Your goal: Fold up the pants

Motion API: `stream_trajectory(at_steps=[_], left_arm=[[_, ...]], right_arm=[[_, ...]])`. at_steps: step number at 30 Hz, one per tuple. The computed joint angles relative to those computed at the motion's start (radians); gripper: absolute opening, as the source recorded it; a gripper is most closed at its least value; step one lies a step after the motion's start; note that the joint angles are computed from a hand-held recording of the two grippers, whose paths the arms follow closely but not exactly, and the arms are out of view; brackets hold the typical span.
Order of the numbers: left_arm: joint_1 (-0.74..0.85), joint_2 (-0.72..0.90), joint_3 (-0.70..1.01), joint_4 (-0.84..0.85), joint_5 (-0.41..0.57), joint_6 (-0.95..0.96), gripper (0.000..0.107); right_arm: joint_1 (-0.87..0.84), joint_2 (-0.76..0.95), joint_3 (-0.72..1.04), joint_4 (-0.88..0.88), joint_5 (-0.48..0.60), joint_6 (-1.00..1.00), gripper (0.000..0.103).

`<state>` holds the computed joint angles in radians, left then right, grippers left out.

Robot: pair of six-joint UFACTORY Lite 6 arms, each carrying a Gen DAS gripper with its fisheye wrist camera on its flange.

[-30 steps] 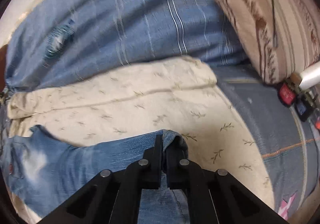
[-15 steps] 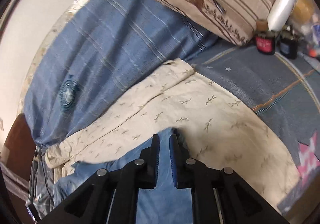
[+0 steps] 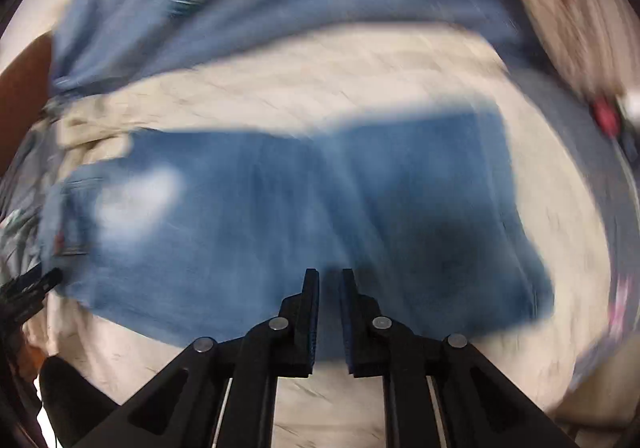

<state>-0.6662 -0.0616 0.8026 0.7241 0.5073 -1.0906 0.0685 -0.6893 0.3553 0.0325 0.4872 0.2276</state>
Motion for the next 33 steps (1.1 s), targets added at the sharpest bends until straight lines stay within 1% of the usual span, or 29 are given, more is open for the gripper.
stream_trajectory(at_steps=[1,3,4,5,7,8,9,10,11,12,15,17,18,19,21,22,23,24,25,26,27,28,30,33], left_arm=[[-0.001,-0.018,-0.003,0.003,-0.005,-0.006,0.07],[-0.006,-0.045,-0.005,0.037,-0.013,-0.034,0.07],[-0.003,-0.047,-0.001,0.044,-0.023,-0.034,0.07],[0.007,-0.048,0.0,0.025,-0.043,-0.012,0.071],[0.013,-0.022,0.013,-0.012,-0.061,0.032,0.071],[0.019,-0.003,0.018,-0.052,-0.083,0.074,0.071],[0.016,0.014,0.022,-0.057,-0.096,0.075,0.071],[0.013,0.027,0.022,-0.044,-0.106,0.062,0.071],[0.002,0.037,0.024,-0.025,-0.111,0.046,0.071],[-0.007,0.046,0.027,-0.016,-0.115,0.045,0.072],[-0.025,0.086,0.049,0.005,-0.11,0.044,0.072],[-0.023,0.108,0.057,0.014,-0.114,0.045,0.072],[-0.019,0.114,0.057,0.016,-0.118,0.049,0.072],[-0.017,0.124,0.059,0.02,-0.12,0.053,0.072],[-0.028,0.144,0.06,0.07,-0.114,0.018,0.072],[-0.033,0.156,0.063,0.087,-0.109,0.006,0.072],[-0.043,0.169,0.07,0.092,-0.097,0.005,0.072],[-0.047,0.168,0.07,0.093,-0.092,0.003,0.072],[-0.048,0.159,0.066,0.089,-0.091,0.003,0.072],[-0.044,0.15,0.063,0.071,-0.096,0.02,0.072],[-0.039,0.137,0.059,0.039,-0.1,0.048,0.072],[-0.032,0.12,0.053,0.002,-0.104,0.081,0.072],[-0.011,0.077,0.032,-0.066,-0.12,0.132,0.072],[0.005,0.024,0.016,-0.157,-0.133,0.187,0.072]], right_arm=[[0.048,0.058,0.064,0.072,-0.035,-0.066,0.013],[0.109,0.186,0.178,0.277,-0.107,-0.25,0.013],[0.153,0.274,0.248,0.336,-0.159,-0.306,0.013],[0.187,0.355,0.307,0.354,-0.208,-0.334,0.014],[0.246,0.551,0.454,0.27,-0.282,-0.276,0.015],[0.26,0.652,0.536,0.253,-0.29,-0.262,0.015],[0.266,0.746,0.615,0.267,-0.291,-0.28,0.015],[0.28,0.83,0.685,0.238,-0.296,-0.258,0.015],[0.296,0.913,0.759,0.168,-0.294,-0.199,0.015],[0.318,0.963,0.796,0.113,-0.294,-0.147,0.015],[0.366,1.186,1.026,0.058,-0.235,-0.104,0.015],[0.395,1.293,1.145,0.026,-0.195,-0.093,0.015],[0.408,1.357,1.221,-0.027,-0.148,-0.048,0.015],[0.423,1.431,1.31,-0.123,-0.094,0.038,0.015],[0.429,1.523,1.419,-0.203,-0.027,0.109,0.015],[0.419,1.555,1.454,-0.187,-0.027,0.09,0.015],[0.402,1.565,1.468,-0.138,-0.045,0.052,0.015],[0.381,1.574,1.488,-0.077,-0.035,0.012,0.015],[0.358,1.587,1.514,-0.03,-0.025,-0.003,0.018],[0.344,1.594,1.527,-0.026,-0.018,0.009,0.02],[0.337,1.603,1.54,-0.032,-0.015,0.027,0.031],[0.331,1.592,1.524,-0.021,-0.025,0.022,0.034],[0.315,1.509,1.41,0.107,-0.095,-0.086,0.034],[0.28,1.335,1.189,0.322,-0.203,-0.235,0.034]])
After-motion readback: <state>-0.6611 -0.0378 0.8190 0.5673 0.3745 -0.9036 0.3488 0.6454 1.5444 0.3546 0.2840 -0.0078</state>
